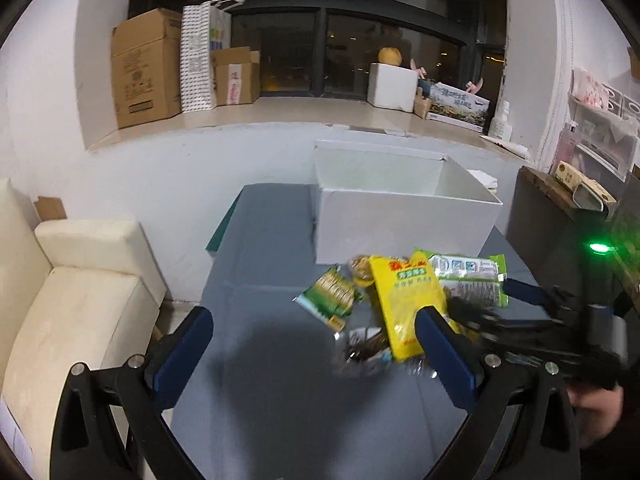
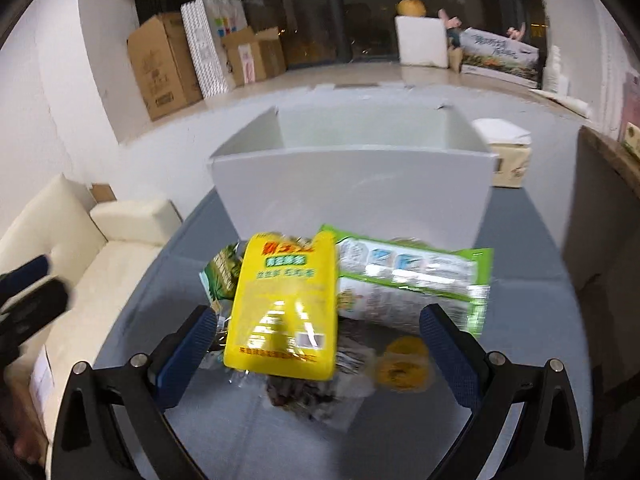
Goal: Organize snacks
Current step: 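Grasp the yellow bean-strip bag with the right gripper and lift it, then grasp the green-and-white snack bag with the left gripper while the right gripper holds the yellow bag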
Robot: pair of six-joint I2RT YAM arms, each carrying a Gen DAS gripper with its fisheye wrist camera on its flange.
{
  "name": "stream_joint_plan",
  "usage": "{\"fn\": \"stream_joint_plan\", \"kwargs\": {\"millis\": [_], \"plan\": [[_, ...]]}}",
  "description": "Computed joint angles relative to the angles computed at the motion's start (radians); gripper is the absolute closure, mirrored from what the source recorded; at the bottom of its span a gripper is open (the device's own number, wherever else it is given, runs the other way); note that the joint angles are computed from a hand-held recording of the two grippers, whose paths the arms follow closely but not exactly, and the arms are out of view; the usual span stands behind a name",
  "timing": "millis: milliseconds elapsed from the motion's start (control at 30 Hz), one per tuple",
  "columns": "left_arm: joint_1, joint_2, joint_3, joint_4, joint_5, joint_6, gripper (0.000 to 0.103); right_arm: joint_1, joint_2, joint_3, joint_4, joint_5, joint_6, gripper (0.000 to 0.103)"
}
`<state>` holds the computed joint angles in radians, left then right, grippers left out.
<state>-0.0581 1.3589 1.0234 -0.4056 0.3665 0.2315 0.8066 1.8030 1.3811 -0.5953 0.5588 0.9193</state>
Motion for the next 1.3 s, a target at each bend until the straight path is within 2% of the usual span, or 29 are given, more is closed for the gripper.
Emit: {"fn": "stream_joint_plan", "kwargs": {"millis": [133, 167, 233, 367, 467, 533, 667, 733, 933, 1233, 1300], "plan": [[0.063, 0.006, -0.007, -0.018, 0.034, 0.042, 0.000, -0.024, 0.149, 0.141, -0.036, -0.039, -0.001, 0.000], [0.074, 0.011, -0.005, -0.018, 0.036, 0.048, 0.000, -0.029, 0.207, 0.213, -0.090, -0.034, 0.009, 0.000], [0.097, 0.020, -0.001, -0.017, 0.044, 0.055, 0.000, -0.036, 0.255, 0.268, -0.113, -0.042, 0.010, 0.000], [0.141, 0.042, 0.006, -0.020, 0.079, 0.068, 0.000, -0.037, 0.398, 0.454, -0.267, -0.008, 0.027, 0.000], [0.160, 0.060, 0.006, -0.018, 0.083, 0.080, 0.000, -0.030, 0.437, 0.504, -0.280, 0.009, -0.006, 0.000], [0.172, 0.076, 0.008, -0.016, 0.087, 0.082, 0.000, -0.022, 0.458, 0.542, -0.315, 0.027, 0.007, 0.013], [0.176, 0.087, 0.003, -0.008, 0.089, 0.081, 0.000, -0.010, 0.441, 0.522, -0.301, 0.023, 0.004, 0.023], [0.175, 0.084, -0.004, -0.007, 0.086, 0.082, 0.000, -0.001, 0.429, 0.517, -0.307, 0.027, 0.009, 0.039], [0.154, 0.077, -0.002, -0.008, 0.074, 0.074, 0.000, 0.005, 0.365, 0.443, -0.272, 0.022, 0.005, 0.055], [0.089, 0.063, 0.000, -0.006, 0.036, 0.057, 0.000, 0.060, 0.213, 0.311, -0.240, 0.105, -0.001, 0.059], [0.055, 0.059, 0.000, -0.002, 0.021, 0.048, 0.000, 0.074, 0.141, 0.245, -0.241, 0.123, 0.010, 0.059]]}}
